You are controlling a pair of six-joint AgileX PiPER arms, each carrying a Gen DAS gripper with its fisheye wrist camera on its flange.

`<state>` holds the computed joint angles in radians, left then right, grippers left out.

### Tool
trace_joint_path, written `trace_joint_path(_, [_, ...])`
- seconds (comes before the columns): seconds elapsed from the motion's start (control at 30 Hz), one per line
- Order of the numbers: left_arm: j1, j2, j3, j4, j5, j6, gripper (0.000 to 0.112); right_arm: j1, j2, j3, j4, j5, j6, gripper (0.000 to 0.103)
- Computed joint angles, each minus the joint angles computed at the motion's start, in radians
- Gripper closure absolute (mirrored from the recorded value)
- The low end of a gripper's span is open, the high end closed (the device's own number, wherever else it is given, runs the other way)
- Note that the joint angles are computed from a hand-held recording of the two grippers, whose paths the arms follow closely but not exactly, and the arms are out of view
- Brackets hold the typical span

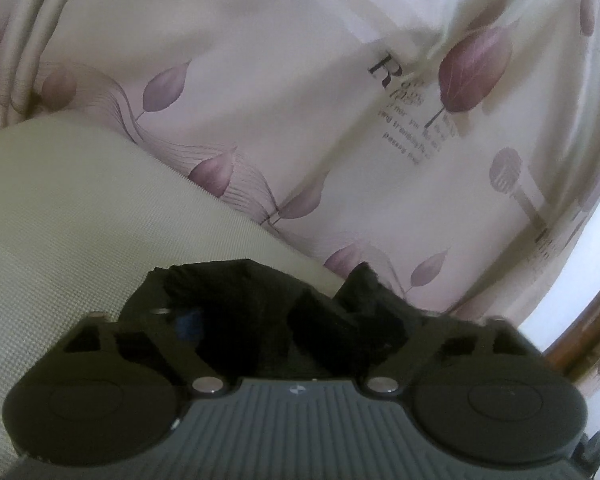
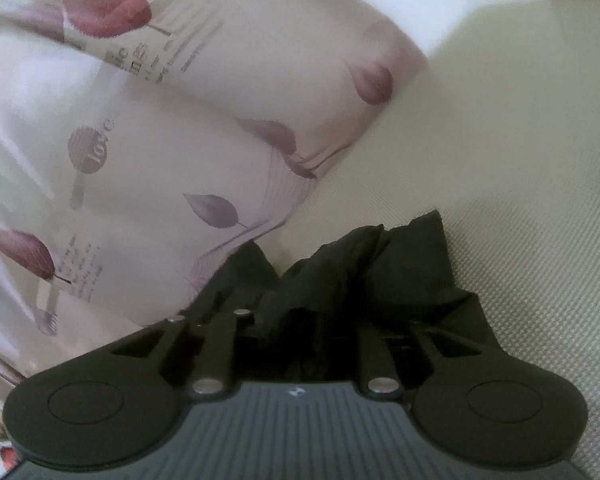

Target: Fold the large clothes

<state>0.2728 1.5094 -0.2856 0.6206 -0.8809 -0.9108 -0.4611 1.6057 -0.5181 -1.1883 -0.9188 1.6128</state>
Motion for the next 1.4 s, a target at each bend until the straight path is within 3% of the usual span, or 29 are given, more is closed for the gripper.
trace_joint_path(0.03, [0.003,-0.006,0.011,-0.005,-0.017,0.007,0.009,-0.019,0.012,0.004,-0.003,-0.037,0.006,0.069])
trace_joint_path(0.07, [-0.009,-0.019,0.023,-0.041,-0.021,0.033,0.009,-0.035,0.022,0.011,0.003,-0.074,0.003,0.064])
trace_joint_path(0.13, [-0.032,-0.052,0.031,-0.086,0.01,0.078,0.009,-0.059,0.023,0.035,0.036,-0.131,-0.027,0.031])
trace_joint_path(0.17, [-0.028,-0.063,0.03,-0.074,0.021,0.077,0.009,-0.065,0.006,0.057,0.068,-0.145,-0.058,0.023])
trace_joint_path(0.2, [-0.021,-0.071,0.031,-0.064,0.027,0.071,0.009,-0.072,-0.014,0.075,0.096,-0.156,-0.085,0.015])
trace_joint_path(0.27, [-0.006,-0.091,0.041,-0.053,0.029,0.055,0.01,-0.092,-0.047,0.106,0.132,-0.195,-0.133,0.015])
trace_joint_path(0.3, [0.002,-0.101,0.052,-0.048,0.012,0.05,0.01,-0.103,-0.07,0.114,0.132,-0.205,-0.146,0.016])
trace_joint_path(0.37, [0.005,-0.123,0.081,-0.033,-0.045,0.049,0.019,-0.087,-0.15,0.126,0.137,-0.167,-0.197,0.031])
trace_joint_path(0.4, [-0.027,-0.147,0.081,-0.04,-0.029,0.061,0.024,-0.051,-0.208,0.121,0.133,-0.107,-0.229,0.055])
trace_joint_path(0.43, [-0.084,-0.176,0.073,-0.06,0.016,0.085,0.04,0.011,-0.263,0.097,0.11,-0.007,-0.241,0.069])
trace_joint_path(0.47, [-0.159,-0.196,0.052,-0.091,0.081,0.113,0.057,0.093,-0.303,0.067,0.082,0.093,-0.262,0.073])
trace_joint_path(0.5, [-0.231,-0.2,0.023,-0.105,0.138,0.123,0.064,0.187,-0.327,0.039,0.074,0.193,-0.269,0.078])
trace_joint_path(0.53, [-0.293,-0.18,-0.01,-0.101,0.171,0.117,0.073,0.283,-0.335,0.013,0.085,0.283,-0.281,0.081])
trace_joint_path(0.6, [-0.403,-0.115,-0.072,-0.161,0.208,0.145,0.079,0.472,-0.304,-0.055,0.132,0.418,-0.315,0.081])
trace_joint_path(0.7, [-0.488,0.006,-0.162,-0.197,0.193,0.179,0.085,0.666,-0.197,-0.155,0.256,0.536,-0.407,0.084])
trace_joint_path(0.77, [-0.525,0.077,-0.24,-0.183,0.234,0.2,0.085,0.747,-0.12,-0.223,0.313,0.593,-0.465,0.085])
trace_joint_path(0.83, [-0.555,0.137,-0.305,-0.22,0.294,0.246,0.085,0.791,-0.047,-0.293,0.25,0.642,-0.408,0.09])
trace_joint_path(0.9, [-0.549,0.201,-0.354,-0.249,0.357,0.275,0.086,0.829,0.014,-0.364,0.073,0.741,-0.261,0.094])
trace_joint_path(0.97, [-0.478,0.279,-0.371,-0.177,0.316,0.167,0.101,0.808,0.05,-0.388,-0.121,0.75,-0.076,0.098])
trace_joint_path(1.07, [-0.351,0.387,-0.336,-0.061,0.115,0.009,0.101,0.74,0.043,-0.366,-0.194,0.717,-0.019,0.102])
trace_joint_path(1.2, [-0.339,0.433,-0.294,-0.11,0.01,0.123,0.101,0.637,0.042,-0.346,-0.233,0.694,0.008,0.103])
trace_joint_path(1.27, [-0.307,0.455,-0.284,-0.08,-0.037,0.115,0.101,0.54,0.05,-0.339,-0.297,0.631,0.067,0.103])
trace_joint_path(1.4, [-0.253,0.482,-0.25,-0.053,-0.132,0.155,0.101,0.389,0.049,-0.294,-0.261,0.564,-0.017,0.103])
